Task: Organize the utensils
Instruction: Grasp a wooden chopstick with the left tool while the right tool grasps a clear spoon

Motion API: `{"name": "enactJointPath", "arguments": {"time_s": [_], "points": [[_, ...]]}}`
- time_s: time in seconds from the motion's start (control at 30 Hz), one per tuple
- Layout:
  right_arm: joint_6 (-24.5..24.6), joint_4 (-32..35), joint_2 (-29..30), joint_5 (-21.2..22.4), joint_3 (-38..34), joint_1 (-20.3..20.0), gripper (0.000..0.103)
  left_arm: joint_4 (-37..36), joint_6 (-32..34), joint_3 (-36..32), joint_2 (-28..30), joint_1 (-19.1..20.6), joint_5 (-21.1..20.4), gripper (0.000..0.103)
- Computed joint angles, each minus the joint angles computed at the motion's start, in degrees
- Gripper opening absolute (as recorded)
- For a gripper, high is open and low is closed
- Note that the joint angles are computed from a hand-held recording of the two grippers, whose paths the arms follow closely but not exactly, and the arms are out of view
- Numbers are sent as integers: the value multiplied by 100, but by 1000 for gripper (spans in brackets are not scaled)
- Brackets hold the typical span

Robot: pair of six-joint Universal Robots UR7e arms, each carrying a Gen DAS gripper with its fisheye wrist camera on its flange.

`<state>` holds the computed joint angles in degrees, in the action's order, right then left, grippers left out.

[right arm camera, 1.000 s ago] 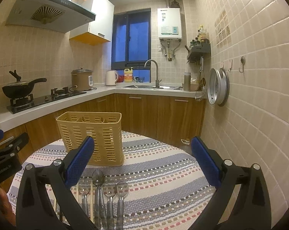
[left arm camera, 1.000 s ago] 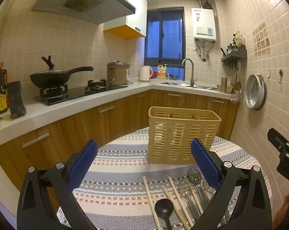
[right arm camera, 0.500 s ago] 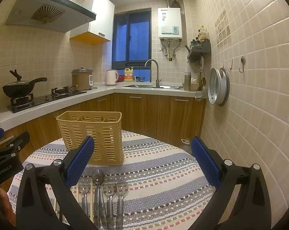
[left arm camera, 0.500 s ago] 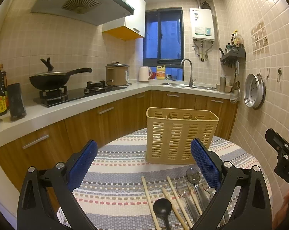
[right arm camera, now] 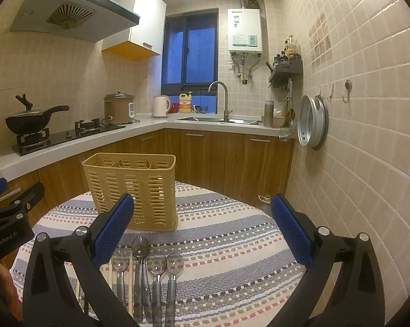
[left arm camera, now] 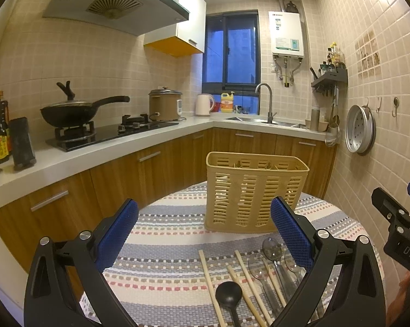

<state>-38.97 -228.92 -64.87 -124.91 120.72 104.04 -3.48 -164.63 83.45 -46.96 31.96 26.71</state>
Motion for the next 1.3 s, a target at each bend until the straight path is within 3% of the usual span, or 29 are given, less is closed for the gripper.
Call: {"name": "enactJointPath", "arguments": {"time_s": [0.43, 0.53, 0.63, 0.73, 0.8, 0.9, 0.97, 1.0, 1.13, 1.3], "points": [[-10, 129, 69, -101, -82, 23, 96, 71, 113, -105, 58, 26, -146, 95], [-111, 153, 126, -464, -287, 98, 96, 700, -197, -356, 13, 172, -164, 95], [404, 1575, -196, -483, -448, 21, 96, 2499, -1602, -982, 36, 550, 513, 94], [1139, 3375, -437, -431, -706, -167, 93, 4299, -2811, -1793, 290, 1071, 1815, 90], [1629, 4575, -580, -210, -883, -324, 78, 5253, -3392, -2356, 599, 1410, 2721, 80], [2221, 6143, -604, 94, -1255, -591, 62, 5760, -3661, -2855, 978, 1776, 3676, 75], [2473, 6811, -548, 335, -1461, -765, 49, 5944, -3651, -3154, 1267, 1837, 3679, 57], [2645, 7223, -500, 431, -1615, -846, 46, 6127, -3635, -3400, 1460, 1867, 3682, 55], [3210, 8466, -317, 771, -2092, -1111, 43, 7200, -3682, -4821, 2473, 1904, 3522, 54], [3436, 9142, -180, 652, -2300, -1165, 41, 8307, -3740, -6401, 3518, 1814, 2914, 48]]}}
